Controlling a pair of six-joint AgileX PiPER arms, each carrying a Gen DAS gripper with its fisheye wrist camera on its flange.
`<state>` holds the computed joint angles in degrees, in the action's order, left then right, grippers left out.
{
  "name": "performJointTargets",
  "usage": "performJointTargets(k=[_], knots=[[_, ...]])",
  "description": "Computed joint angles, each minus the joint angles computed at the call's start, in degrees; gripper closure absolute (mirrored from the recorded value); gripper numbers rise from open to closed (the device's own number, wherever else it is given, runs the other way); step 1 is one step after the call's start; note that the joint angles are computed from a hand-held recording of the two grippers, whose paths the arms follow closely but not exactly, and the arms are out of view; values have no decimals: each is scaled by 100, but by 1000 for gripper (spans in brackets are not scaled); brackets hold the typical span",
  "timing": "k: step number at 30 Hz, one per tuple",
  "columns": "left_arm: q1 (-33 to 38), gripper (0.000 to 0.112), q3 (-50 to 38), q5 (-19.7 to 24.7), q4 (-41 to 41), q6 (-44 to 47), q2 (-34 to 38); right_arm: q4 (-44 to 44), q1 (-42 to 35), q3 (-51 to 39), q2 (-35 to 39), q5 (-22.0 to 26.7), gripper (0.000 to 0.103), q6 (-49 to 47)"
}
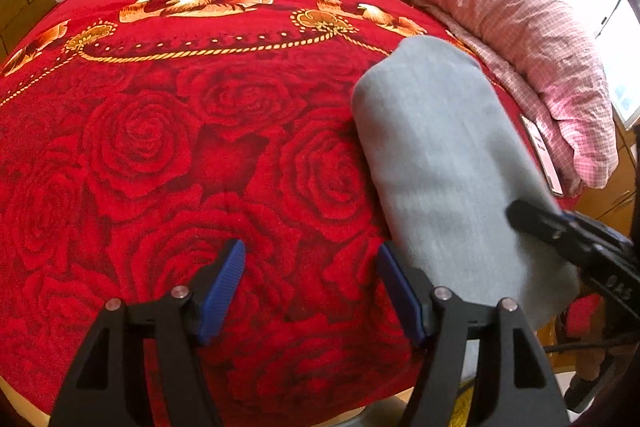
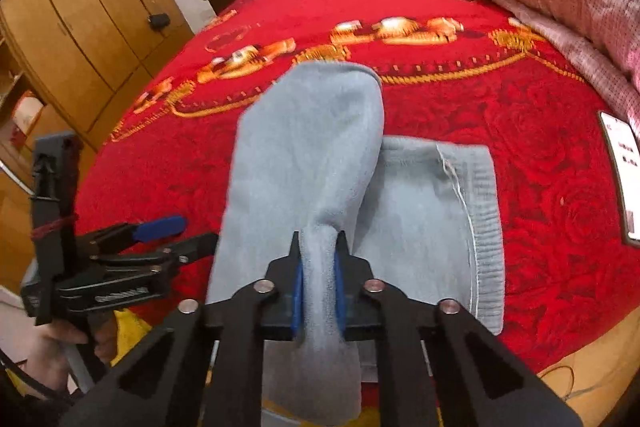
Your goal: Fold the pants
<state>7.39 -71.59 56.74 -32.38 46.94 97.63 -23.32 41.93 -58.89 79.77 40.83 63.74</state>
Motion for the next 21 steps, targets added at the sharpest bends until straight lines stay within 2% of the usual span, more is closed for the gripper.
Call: performJointTargets(k=[3,8,13,17,21], knots=[[68,40,-81,198,-174,0,-64,-325,190,-29,-256,159,91,291],[-99,40,-208,292,-112,-90,-240,-855,427,-19,-724,749,92,704],[-356,40,-331,642,-305,-192,-306,-819,185,192,-1025,965,92,467],[-614,40,-408,987,-463,-183,-227,-537,-314,605,-1214,625,92,174],[-986,40,-360,949,-382,-352,-160,-415,-563,1023,-1231,157,91,64]])
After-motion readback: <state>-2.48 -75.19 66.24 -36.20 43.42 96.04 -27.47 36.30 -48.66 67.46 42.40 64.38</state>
